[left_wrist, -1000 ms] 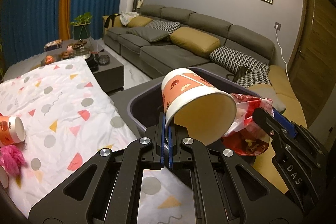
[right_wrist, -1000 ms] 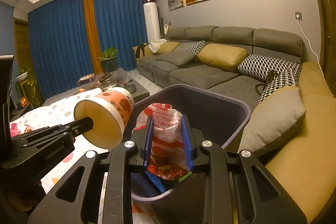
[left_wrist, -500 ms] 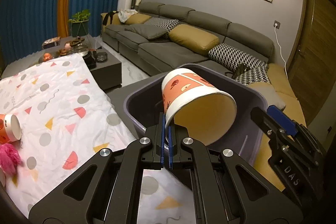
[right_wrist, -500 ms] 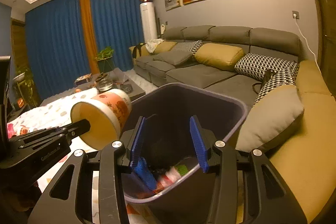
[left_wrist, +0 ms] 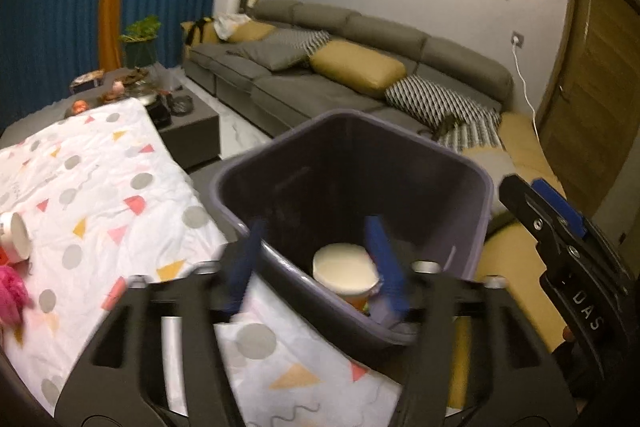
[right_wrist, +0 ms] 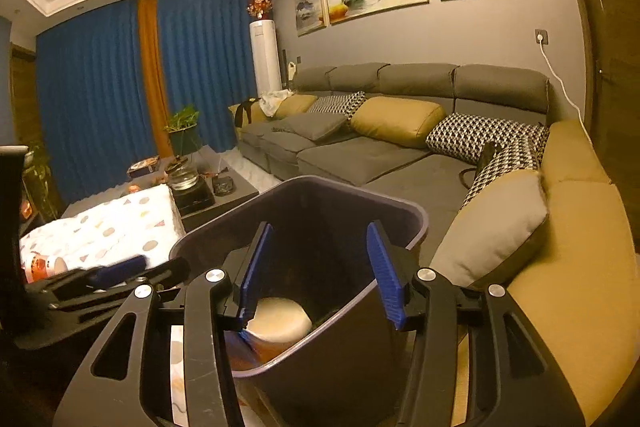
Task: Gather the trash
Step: 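Move both open grippers back over the table of cups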
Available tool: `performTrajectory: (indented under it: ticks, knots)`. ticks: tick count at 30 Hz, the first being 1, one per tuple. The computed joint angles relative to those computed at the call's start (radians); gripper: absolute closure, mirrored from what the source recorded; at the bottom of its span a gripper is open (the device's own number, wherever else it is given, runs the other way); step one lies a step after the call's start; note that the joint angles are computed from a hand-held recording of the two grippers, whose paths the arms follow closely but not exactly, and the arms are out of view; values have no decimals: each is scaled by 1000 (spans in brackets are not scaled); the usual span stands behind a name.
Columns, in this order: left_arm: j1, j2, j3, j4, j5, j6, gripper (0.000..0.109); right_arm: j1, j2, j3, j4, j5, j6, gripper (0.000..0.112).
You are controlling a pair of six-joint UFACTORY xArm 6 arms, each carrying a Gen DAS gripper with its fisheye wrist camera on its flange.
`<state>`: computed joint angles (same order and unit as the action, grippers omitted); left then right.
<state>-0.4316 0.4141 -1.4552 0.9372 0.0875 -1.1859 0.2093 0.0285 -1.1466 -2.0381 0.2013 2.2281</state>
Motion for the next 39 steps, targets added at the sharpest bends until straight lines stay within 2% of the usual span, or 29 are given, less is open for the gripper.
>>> performTrajectory:
  ticks: [4, 8, 10, 13, 16, 25, 39]
  knots:
    - [12, -73, 50, 254, 45, -254, 28, 18, -37, 34, -11, 40, -12, 59]
    - [7, -161, 130, 391, 126, -408, 18, 46, -71, 69, -20, 74, -23, 51]
    - [4, -222, 192, 495, 163, -529, 15, 61, -88, 89, -29, 84, -12, 45]
    - [-7, -300, 276, 544, 233, -591, 13, 79, -107, 111, -41, 84, 4, 38]
    - [-16, -375, 359, 557, 297, -617, 13, 101, -120, 126, -52, 84, 25, 31]
    - [19, -630, 610, 570, 434, -681, 12, 198, -125, 132, -40, 85, 9, 26]
    - [188, -989, 927, 484, 482, -628, 12, 371, -31, 32, -26, 70, -15, 26]
